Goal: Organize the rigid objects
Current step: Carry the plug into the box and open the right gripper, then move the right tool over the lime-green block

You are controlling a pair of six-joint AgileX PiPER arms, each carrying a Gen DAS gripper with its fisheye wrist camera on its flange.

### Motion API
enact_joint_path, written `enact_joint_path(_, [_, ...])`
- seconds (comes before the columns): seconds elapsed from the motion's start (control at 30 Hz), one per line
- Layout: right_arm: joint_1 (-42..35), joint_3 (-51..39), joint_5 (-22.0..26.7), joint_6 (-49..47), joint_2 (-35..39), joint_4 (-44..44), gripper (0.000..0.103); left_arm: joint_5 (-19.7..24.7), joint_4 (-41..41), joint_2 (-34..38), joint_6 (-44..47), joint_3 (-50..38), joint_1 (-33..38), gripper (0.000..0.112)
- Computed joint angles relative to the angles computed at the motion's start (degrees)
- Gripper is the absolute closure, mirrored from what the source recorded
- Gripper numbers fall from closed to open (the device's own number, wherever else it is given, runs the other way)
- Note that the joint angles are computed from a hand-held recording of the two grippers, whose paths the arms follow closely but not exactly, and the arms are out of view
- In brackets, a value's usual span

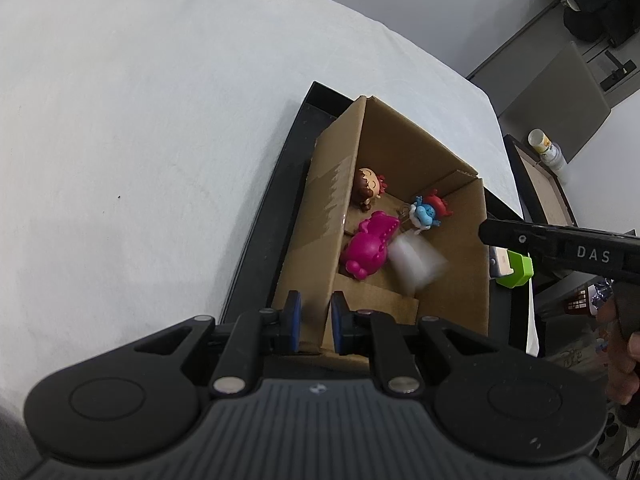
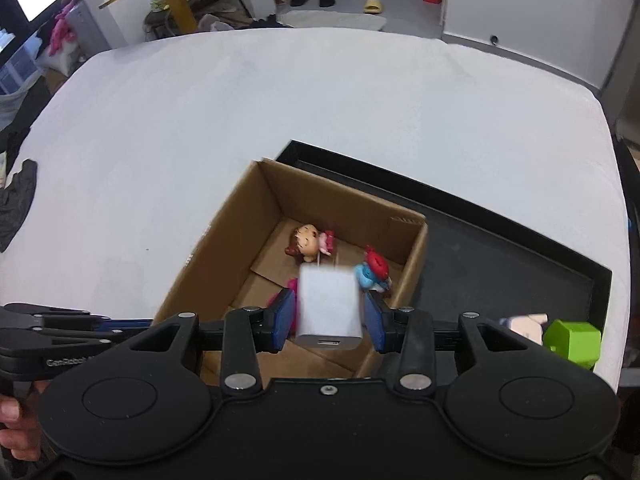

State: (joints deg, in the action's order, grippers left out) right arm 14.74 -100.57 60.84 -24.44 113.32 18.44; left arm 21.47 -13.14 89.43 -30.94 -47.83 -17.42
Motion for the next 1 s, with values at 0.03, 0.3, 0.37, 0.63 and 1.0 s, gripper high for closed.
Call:
enact_joint_path(0.03, [-0.41, 0.26, -0.04, -0.27, -0.32, 0.25, 0.064, -0.05, 1.60, 0.06, -1.65, 0.00, -0.34, 0.098])
enact_joint_path(0.3, [-3.63, 0.59, 2.04, -1.41, -1.73, 3.50, 0.063, -0.41, 3.44, 0.14, -4.19, 0.17, -1.02, 0.098])
enact_joint_path(0.37, [-4.16, 0.92, 2.01, -1.58, -1.91, 3.67, 0.061, -0.44, 4.38, 0.11, -5.29, 0.18, -1.26, 0.098])
enact_joint_path(0.63, [-7.80, -1.85, 5.18, -1.55, -0.28, 4.46, 0.059, -0.37, 4.58, -0.04, -5.72, 0.26, -1.18, 0.098])
enact_joint_path(1.0, [-12.91, -7.92, 8.23, -1.78, 4.15, 2.57, 0.054, -0.26, 4.41, 0.17, -5.78, 0.03, -1.09, 0.098])
